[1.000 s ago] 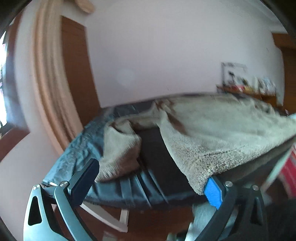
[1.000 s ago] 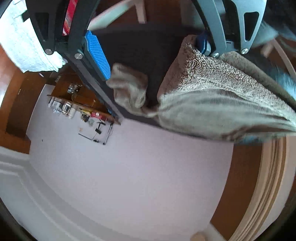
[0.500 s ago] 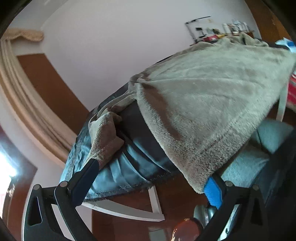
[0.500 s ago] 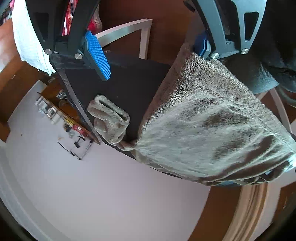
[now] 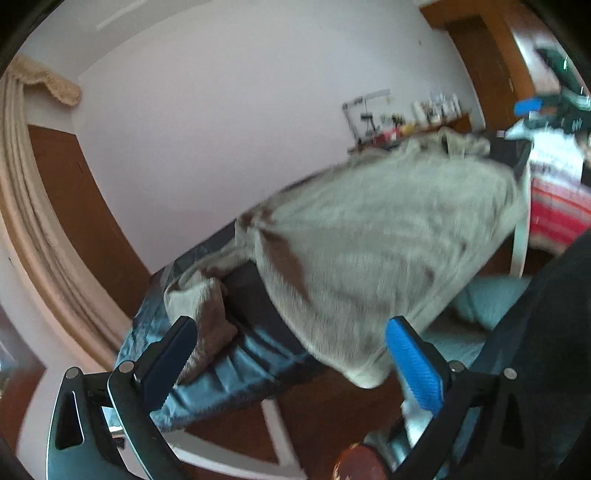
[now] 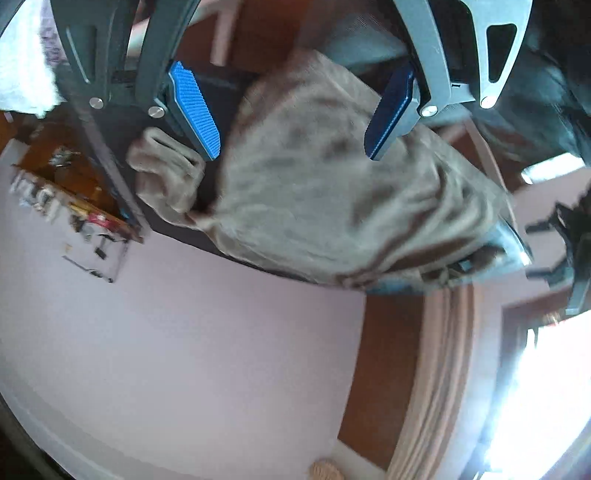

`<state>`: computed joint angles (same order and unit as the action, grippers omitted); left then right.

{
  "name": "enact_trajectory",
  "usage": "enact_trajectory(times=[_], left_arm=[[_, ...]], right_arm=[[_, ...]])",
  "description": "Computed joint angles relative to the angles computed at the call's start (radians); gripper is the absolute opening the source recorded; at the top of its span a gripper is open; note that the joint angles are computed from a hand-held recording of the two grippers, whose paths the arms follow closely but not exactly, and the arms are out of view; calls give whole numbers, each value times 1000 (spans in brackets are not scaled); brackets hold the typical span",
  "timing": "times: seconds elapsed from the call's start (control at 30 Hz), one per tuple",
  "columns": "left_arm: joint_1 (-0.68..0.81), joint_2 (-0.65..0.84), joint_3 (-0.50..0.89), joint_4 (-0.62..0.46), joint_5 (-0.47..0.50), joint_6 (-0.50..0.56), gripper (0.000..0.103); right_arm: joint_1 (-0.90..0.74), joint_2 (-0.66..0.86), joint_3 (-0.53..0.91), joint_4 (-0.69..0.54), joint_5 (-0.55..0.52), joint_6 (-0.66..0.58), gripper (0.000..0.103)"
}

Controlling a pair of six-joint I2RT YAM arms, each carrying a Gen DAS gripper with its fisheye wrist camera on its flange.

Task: Fold clothes

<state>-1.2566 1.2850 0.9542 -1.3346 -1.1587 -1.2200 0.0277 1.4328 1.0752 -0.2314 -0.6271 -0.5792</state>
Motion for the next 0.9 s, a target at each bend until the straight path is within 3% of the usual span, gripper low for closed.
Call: enact_trajectory(times=[0.1,0.2,0.23,0.43,0.53,0.63,0.7,0.9], left_arm=[[58,-36,10,122,-11,134,103],[169,-43,1,324,35,334,103],[226,-47,-10,419,76,421,103],[468,0,-40,682,288,616,103],[547,36,-44,719,365,636,103],[588,62,-52,710,405,600,103],[613,53,-65,699,422,574,103],[757,-78,-107,726,528,575,103]], right_arm=[[83,53,39,-11,29,26,83],[160,145,88,-26,68,31,83],[182,182,112,-38,80,32,83],[246,375,232,-89,168,29,83],[225,447,286,-104,223,60,83],[158,502,351,-150,180,103,83],[139,507,353,-131,219,111,83],[140,529,392,-159,263,74,83]])
